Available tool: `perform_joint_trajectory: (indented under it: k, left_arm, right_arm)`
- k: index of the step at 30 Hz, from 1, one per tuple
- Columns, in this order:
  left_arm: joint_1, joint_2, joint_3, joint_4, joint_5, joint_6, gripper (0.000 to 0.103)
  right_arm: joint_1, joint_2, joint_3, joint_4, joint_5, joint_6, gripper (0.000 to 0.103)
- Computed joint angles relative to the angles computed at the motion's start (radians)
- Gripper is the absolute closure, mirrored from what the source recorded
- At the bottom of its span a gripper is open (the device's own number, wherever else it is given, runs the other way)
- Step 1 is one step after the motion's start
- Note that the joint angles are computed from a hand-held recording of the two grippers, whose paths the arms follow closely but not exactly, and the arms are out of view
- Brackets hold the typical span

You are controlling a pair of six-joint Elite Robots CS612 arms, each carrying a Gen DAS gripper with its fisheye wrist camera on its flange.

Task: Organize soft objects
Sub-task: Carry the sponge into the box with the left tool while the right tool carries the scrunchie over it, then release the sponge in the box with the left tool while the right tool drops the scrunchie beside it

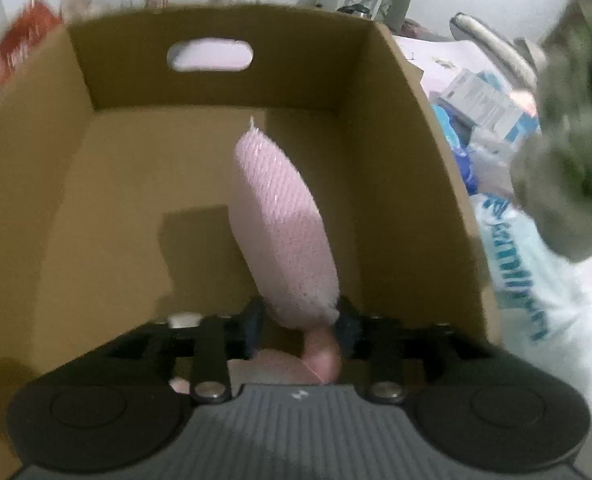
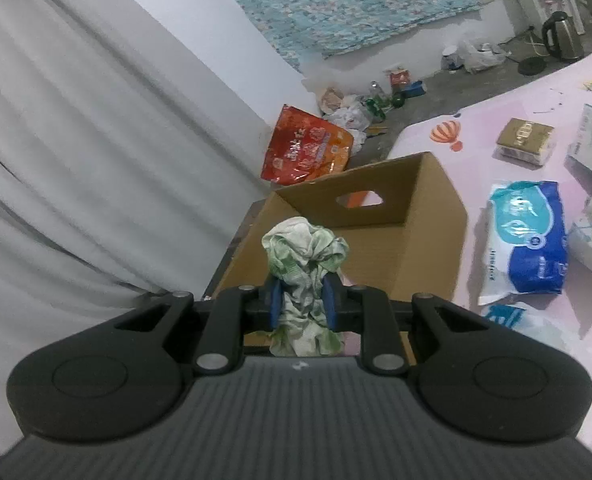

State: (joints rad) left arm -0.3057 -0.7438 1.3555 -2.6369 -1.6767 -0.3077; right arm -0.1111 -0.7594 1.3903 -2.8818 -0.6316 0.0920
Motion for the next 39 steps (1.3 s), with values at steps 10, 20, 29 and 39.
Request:
perform_joint_trajectory:
  k: [10, 20, 29, 39]
  left_arm:
    - [0.05, -0.059, 0.09, -0.125, -0.009, -0.108, 0.045]
    - [0.063, -0.055, 0.093, -0.044, -0.004, -0.194, 0.055]
    - [0.064, -0.05, 0.09, -0.039, -0.012, -0.208, 0.055]
    - [0.067, -0.051, 0.085, -0.02, 0.014, -0.235, 0.055]
  right_arm:
    - [-0.01, 0.01, -0.006, 0.001, -0.016, -0.003, 0.082]
    - [0.06, 0.022, -0.126, 0.251, -0.101, -0.282, 0.082]
    - [0.186, 0.164, -0.418, 0.445, -0.57, -0.619, 0.077]
    - [0.242, 0.222, -0.451, 0.28, -0.889, -0.851, 0.054]
